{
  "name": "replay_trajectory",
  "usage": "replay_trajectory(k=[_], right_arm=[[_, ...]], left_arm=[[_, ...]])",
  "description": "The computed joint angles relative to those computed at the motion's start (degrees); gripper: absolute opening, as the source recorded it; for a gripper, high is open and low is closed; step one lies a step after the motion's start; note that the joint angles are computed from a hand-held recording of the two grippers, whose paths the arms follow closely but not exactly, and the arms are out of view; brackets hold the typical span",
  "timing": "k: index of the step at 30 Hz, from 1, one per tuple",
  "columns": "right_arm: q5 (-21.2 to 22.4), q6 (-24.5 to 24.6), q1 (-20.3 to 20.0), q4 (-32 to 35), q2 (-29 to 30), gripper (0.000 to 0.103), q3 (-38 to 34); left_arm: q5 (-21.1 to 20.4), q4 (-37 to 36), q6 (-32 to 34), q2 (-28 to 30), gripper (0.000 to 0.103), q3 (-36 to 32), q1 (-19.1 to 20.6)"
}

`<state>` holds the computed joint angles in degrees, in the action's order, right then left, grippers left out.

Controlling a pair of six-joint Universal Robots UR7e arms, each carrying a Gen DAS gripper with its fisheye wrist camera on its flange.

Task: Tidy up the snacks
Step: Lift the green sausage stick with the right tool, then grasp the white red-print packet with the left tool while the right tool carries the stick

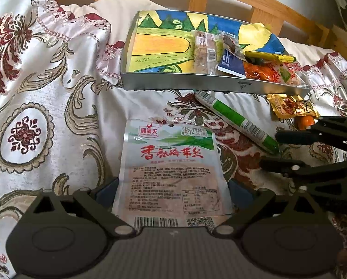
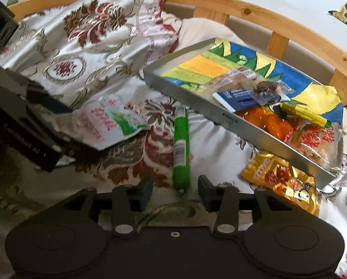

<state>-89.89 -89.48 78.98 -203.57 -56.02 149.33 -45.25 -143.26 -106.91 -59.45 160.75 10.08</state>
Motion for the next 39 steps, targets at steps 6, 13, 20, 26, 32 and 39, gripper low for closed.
replay_trajectory(k=[6, 13, 20, 26, 32, 39], right_arm=[[4.4, 0.6, -1.1, -0.6, 4.1, 0.048, -2.6], [5.2, 0.8, -1.0, -3.8, 7.4, 0.054, -3.5], [5.3, 0.9, -1.4, -7.2, 9.0, 0.061, -3.1], [6.1, 0.5, -2.1, -7.4, 9.2, 0.043, -2.1], [6.5, -0.5, -2.4, -12.1, 10.9, 0.022, -1.1], [8.1, -9.7, -3.8, -24.9, 16.6, 0.019, 1.1]], left_arm=[[1.6, -1.6, 3.4, 0.6, 0.102, -0.8, 2.8], [2.6, 0.2, 8.2, 2.2, 0.102, -3.4, 6.2], [3.1, -0.2, 8.6, 2.4, 0.102, -3.5, 7.3], [2.6, 0.7, 7.1, 2.0, 0.099, -3.0, 5.8], [2.1, -0.1, 4.6, 2.4, 0.098, -1.7, 3.0], [1.5, 0.1, 3.4, 3.3, 0.098, -1.2, -0.3]])
